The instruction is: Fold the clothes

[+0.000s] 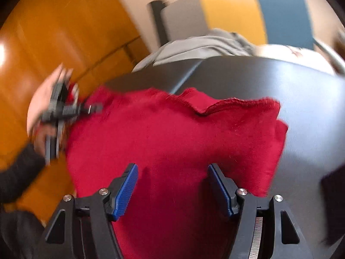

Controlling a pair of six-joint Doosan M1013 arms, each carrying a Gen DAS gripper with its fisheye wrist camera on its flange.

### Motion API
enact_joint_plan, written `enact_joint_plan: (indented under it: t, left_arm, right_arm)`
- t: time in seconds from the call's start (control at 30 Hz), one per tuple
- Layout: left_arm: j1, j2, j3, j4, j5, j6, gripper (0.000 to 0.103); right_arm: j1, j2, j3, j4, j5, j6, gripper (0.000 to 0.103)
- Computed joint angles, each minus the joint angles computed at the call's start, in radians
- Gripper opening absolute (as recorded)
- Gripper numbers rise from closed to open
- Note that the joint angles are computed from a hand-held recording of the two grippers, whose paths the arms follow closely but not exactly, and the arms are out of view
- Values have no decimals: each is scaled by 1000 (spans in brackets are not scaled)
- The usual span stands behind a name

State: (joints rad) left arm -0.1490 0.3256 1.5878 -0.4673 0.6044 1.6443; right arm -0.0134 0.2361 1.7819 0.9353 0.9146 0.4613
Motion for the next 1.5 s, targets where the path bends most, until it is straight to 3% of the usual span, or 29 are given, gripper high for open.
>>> enact_joint_plan:
  t: [0.17, 0.27, 0.37, 0.43, 0.53, 0.87, 1.2, 1.5]
  left_arm:
    - [26, -14, -31, -24, 63, 15, 16]
    - [31, -21, -42, -45, 102, 25, 16]
    - [33, -10, -53, -133, 116, 44, 16]
    - [34, -14, -49, -166, 119, 42, 15]
    - [28, -21, -47, -208, 124, 45, 15]
    - [-49, -37, -82, -151, 137, 4, 15]
    - [-128, 24, -164, -342, 165, 22, 14]
    - [-174, 128, -249, -447, 170, -107, 14]
  right_arm:
    - [16, 19, -68, -133, 88, -57, 68]
    - [31, 47, -104, -198, 100, -71, 68]
    - [63, 87, -137, -325, 74, 11, 69]
    - [73, 84, -126, -331, 38, 0, 77]
    - [85, 73, -115, -368, 4, 25, 79]
    - [85, 55, -85, -381, -51, 67, 80]
    - [78, 48, -54, -288, -92, 50, 83]
    - [68, 48, -30, -189, -105, -19, 95]
